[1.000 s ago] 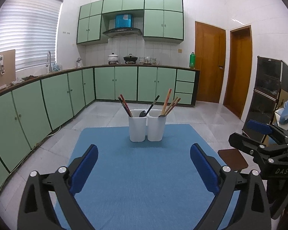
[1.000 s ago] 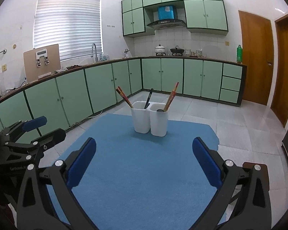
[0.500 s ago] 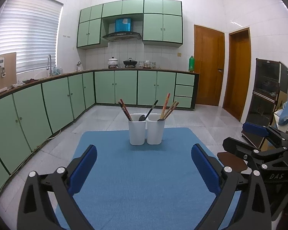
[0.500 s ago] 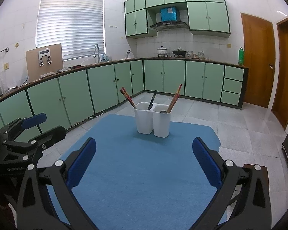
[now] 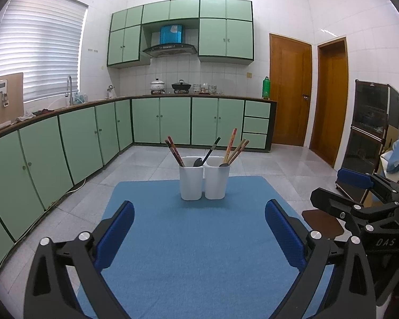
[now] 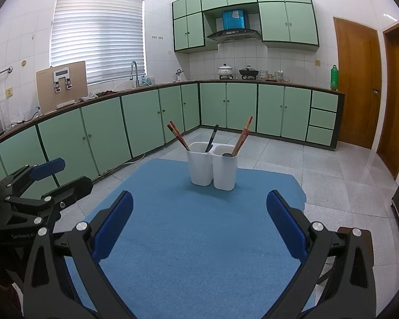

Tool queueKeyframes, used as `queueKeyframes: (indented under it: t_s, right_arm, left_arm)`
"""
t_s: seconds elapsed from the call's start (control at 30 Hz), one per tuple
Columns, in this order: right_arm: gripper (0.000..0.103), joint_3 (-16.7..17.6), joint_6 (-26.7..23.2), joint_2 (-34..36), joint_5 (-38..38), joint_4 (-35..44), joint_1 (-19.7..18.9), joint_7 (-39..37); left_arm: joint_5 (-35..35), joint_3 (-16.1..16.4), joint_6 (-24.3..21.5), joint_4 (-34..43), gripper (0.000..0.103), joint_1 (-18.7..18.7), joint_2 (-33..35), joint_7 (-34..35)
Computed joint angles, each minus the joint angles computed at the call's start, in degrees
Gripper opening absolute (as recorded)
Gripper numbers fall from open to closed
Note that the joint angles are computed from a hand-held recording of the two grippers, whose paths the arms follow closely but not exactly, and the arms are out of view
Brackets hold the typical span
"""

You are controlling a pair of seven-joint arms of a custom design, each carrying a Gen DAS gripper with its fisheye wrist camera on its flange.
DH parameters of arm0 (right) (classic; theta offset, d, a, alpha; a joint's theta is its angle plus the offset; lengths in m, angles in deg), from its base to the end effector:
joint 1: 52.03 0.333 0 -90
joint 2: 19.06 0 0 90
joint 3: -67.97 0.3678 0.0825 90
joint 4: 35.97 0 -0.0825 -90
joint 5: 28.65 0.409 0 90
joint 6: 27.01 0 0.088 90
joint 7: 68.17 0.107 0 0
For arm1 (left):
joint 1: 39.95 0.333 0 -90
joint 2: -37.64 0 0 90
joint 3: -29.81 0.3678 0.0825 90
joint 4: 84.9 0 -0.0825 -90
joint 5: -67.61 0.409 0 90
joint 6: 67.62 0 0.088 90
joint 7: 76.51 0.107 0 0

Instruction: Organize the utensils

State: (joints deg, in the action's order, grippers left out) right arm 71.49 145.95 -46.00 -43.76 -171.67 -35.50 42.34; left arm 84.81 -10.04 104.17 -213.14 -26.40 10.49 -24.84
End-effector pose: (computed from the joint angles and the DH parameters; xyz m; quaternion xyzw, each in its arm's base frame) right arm 0.4185 0.1802 0.6741 -0.6666 0.5207 -0.3070 0.4363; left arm 0.4017 -0.3090 0.6760 -0.5282 0.6431 -0.4389 0.3387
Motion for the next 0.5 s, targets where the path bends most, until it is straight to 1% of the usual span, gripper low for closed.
queueKeyframes:
  t_s: [0.5]
  right_arm:
    - [0.097, -0.13, 0.01, 0.11, 0.22, 0.06, 0.14, -0.3]
  left_arm:
    - [0.0, 0.02, 0.18, -0.19, 0.097, 0.19, -0.26, -0.05]
